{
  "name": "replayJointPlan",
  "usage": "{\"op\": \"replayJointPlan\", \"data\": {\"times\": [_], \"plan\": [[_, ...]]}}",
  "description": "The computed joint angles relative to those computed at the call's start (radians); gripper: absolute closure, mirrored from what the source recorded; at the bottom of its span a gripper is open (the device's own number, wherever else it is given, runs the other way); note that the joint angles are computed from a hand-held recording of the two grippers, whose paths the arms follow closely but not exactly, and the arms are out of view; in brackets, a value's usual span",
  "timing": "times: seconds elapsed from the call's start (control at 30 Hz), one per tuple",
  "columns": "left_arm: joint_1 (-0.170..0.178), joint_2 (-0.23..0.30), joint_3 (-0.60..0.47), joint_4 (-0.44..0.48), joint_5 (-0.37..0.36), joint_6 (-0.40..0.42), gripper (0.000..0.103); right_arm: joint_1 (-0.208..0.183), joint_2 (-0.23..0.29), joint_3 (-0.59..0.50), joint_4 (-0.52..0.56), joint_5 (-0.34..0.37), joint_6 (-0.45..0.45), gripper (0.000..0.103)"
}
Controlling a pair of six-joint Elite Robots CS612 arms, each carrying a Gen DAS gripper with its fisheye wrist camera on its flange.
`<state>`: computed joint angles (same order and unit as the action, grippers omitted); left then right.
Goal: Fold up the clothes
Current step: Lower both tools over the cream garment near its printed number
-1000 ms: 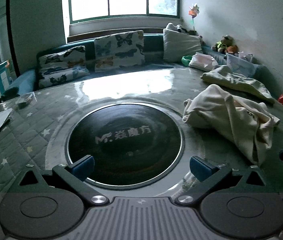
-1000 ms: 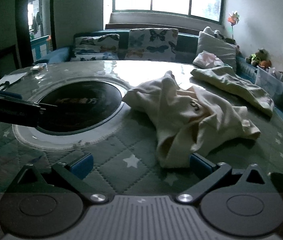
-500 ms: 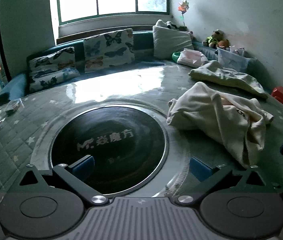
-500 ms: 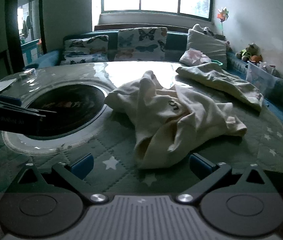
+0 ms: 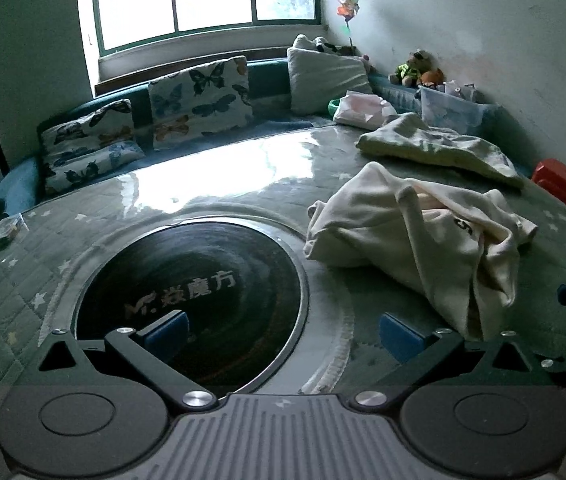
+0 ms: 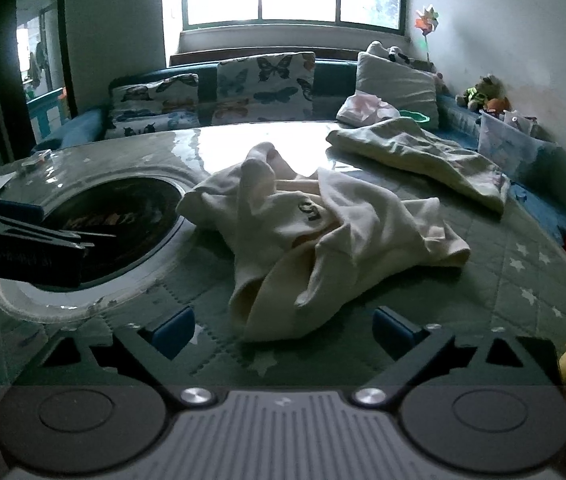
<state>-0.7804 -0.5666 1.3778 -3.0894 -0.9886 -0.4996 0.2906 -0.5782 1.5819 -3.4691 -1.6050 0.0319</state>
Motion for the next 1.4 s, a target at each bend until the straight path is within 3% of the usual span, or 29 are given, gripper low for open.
{"op": "replayJointPlan", "data": {"times": [1.0, 1.4], "plan": [[0.013, 0.043, -0.118, 0.08, -0.034, 0.056, 0.0, -0.013, 0.01, -0.046, 0.075, -0.02, 0.016, 0.016], [0.021, 0.056, -0.166, 0.112, -0.063, 0.061, 0.0, -0.022, 0.016, -0.061, 0.088, -0.023, 0.011, 0.028]]}}
